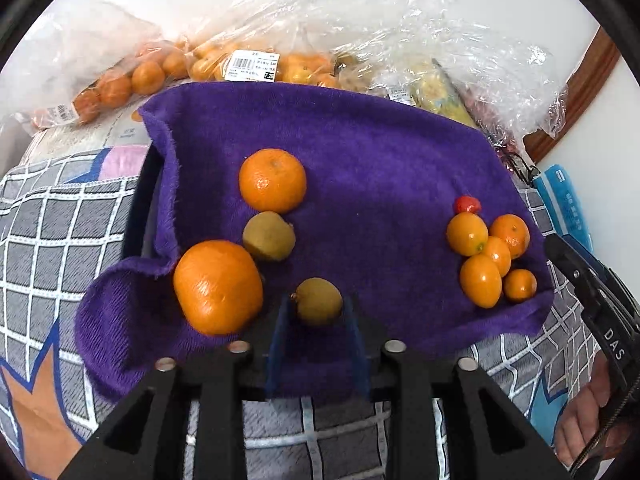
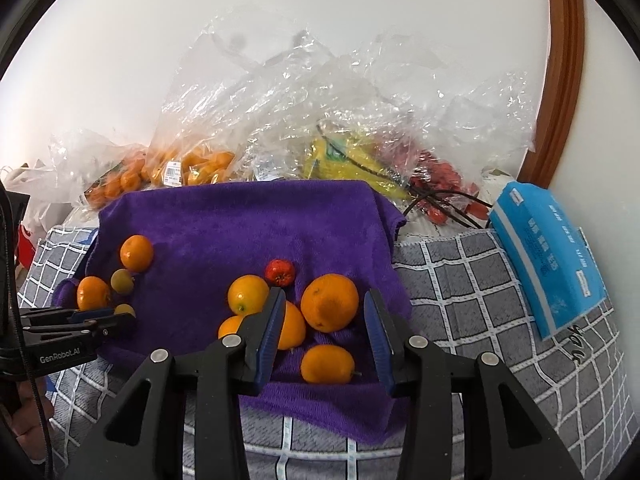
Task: Organize fruits
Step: 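Open both tools to release the fruits on the towel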
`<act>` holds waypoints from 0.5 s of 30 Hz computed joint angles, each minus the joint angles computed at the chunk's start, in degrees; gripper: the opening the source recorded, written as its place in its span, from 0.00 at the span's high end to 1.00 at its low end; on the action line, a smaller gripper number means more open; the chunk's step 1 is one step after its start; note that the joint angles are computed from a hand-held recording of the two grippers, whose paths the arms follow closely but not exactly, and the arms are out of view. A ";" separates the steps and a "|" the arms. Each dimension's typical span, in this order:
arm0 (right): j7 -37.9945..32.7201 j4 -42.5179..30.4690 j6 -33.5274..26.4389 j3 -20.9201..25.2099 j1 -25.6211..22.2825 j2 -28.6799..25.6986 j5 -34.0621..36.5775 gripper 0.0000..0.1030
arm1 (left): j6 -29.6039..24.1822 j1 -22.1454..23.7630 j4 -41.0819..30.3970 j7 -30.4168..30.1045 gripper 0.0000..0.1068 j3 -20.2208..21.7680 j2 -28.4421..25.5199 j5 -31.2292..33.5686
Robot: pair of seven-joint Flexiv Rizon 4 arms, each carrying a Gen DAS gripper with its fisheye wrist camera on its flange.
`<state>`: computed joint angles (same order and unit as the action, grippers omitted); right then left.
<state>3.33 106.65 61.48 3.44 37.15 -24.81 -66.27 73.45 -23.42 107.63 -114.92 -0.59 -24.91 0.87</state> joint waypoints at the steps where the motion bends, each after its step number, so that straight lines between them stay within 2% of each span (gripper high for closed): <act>1: -0.33 0.15 -0.61 0.40 0.11 0.35 0.77 0.56 | 0.42 -0.15 0.62 -0.17 0.64 0.08 0.63 0.17; 5: -1.00 0.92 -3.50 1.91 0.82 2.16 3.81 0.56 | 0.81 -1.82 2.60 -2.87 0.51 1.82 3.53 2.55; 9: -2.71 1.39 -8.65 4.01 1.77 4.40 7.94 0.55 | 1.19 -3.22 4.90 -6.91 0.47 3.34 7.21 6.78; 15: -0.84 3.03 -14.36 6.72 3.24 9.01 8.84 0.55 | -0.45 -4.50 8.19 -15.45 0.42 4.22 14.43 16.34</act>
<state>2.49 109.68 47.13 10.16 40.39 -15.79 -57.42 73.01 -27.91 115.81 -130.37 3.63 -10.48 17.20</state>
